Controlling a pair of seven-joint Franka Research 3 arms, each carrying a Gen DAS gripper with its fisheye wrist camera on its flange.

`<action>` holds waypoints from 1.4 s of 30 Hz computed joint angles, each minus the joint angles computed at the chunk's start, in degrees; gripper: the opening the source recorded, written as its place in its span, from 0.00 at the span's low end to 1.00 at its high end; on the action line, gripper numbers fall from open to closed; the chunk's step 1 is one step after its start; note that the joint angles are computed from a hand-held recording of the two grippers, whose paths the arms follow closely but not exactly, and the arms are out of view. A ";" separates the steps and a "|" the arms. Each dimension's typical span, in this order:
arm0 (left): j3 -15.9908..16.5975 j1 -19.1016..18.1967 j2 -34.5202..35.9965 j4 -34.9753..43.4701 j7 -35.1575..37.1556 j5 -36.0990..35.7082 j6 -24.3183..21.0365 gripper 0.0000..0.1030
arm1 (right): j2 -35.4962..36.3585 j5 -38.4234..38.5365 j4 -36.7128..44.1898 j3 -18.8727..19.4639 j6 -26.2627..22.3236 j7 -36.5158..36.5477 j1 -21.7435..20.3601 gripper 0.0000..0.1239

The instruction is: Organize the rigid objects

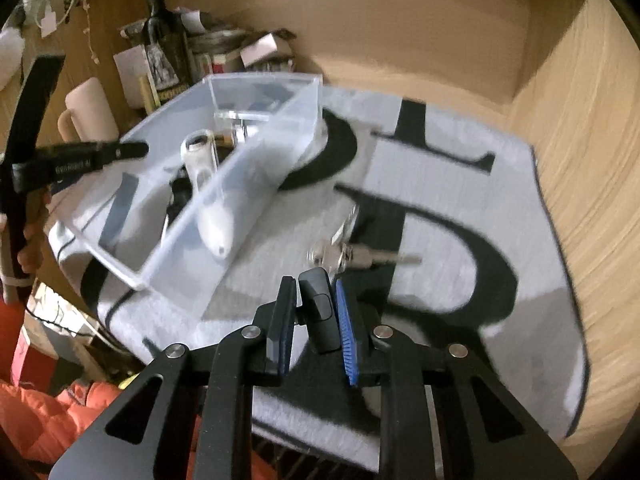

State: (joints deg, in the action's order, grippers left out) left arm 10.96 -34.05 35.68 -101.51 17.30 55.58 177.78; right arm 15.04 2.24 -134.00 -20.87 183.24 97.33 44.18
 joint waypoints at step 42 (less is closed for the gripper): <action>0.41 -0.60 0.29 0.13 1.06 -1.43 0.21 0.10 | 15.01 7.12 26.47 22.45 -9.88 -20.76 -17.19 0.15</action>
State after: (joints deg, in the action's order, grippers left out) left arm 11.37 -34.66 35.96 -101.38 18.36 54.14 177.99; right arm 30.05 9.36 -107.53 1.57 173.36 76.57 26.99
